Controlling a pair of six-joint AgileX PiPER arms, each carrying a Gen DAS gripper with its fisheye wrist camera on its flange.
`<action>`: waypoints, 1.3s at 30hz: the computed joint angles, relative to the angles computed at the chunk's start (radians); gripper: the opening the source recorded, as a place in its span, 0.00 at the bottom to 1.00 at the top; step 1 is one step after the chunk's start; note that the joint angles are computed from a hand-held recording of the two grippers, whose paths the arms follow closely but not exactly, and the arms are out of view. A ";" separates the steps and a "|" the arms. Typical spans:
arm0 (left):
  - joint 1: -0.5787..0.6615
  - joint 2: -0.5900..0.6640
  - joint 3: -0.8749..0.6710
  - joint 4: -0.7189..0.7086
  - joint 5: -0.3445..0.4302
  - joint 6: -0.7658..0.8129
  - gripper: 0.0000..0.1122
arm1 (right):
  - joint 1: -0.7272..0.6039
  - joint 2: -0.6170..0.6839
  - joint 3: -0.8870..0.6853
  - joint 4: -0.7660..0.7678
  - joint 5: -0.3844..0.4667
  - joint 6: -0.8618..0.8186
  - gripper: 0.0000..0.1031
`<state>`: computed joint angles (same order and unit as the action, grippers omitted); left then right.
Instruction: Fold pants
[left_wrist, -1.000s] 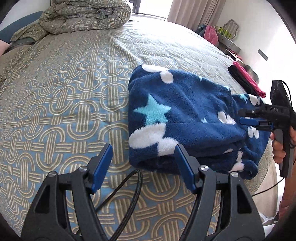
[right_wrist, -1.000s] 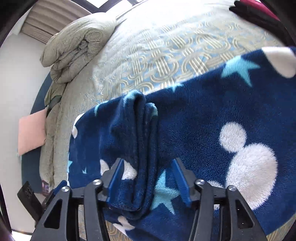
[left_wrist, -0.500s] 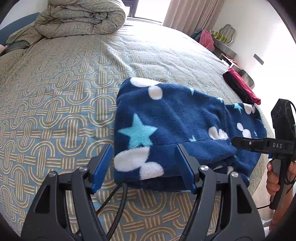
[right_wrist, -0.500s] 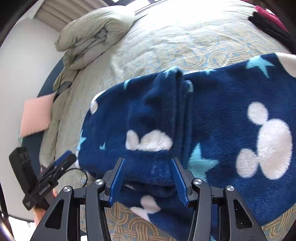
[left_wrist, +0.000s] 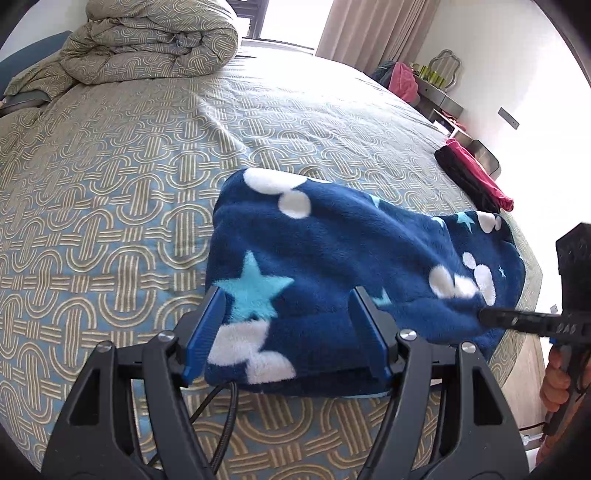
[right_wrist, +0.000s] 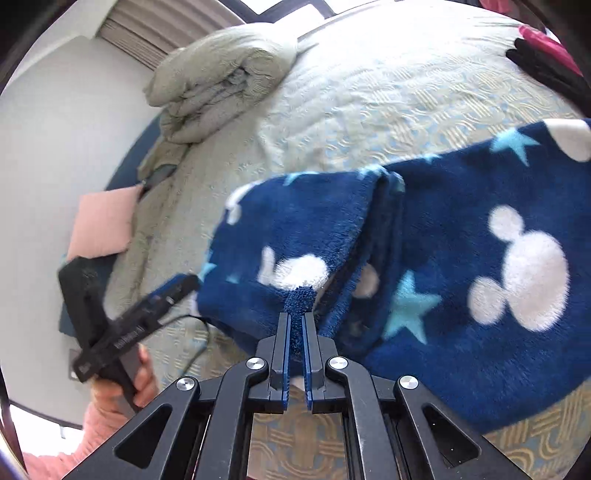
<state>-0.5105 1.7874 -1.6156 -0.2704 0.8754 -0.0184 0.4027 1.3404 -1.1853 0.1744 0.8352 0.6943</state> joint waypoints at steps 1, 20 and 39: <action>-0.002 0.016 -0.015 -0.003 0.020 0.005 0.62 | -0.012 0.004 0.012 0.007 0.027 -0.002 0.05; 0.016 0.033 0.081 0.032 0.033 0.005 0.64 | -0.091 0.322 -0.318 0.020 0.020 -0.105 0.26; 0.089 -0.141 0.183 -0.074 0.017 -0.010 0.67 | 0.001 0.684 -0.851 0.063 0.258 -0.216 0.16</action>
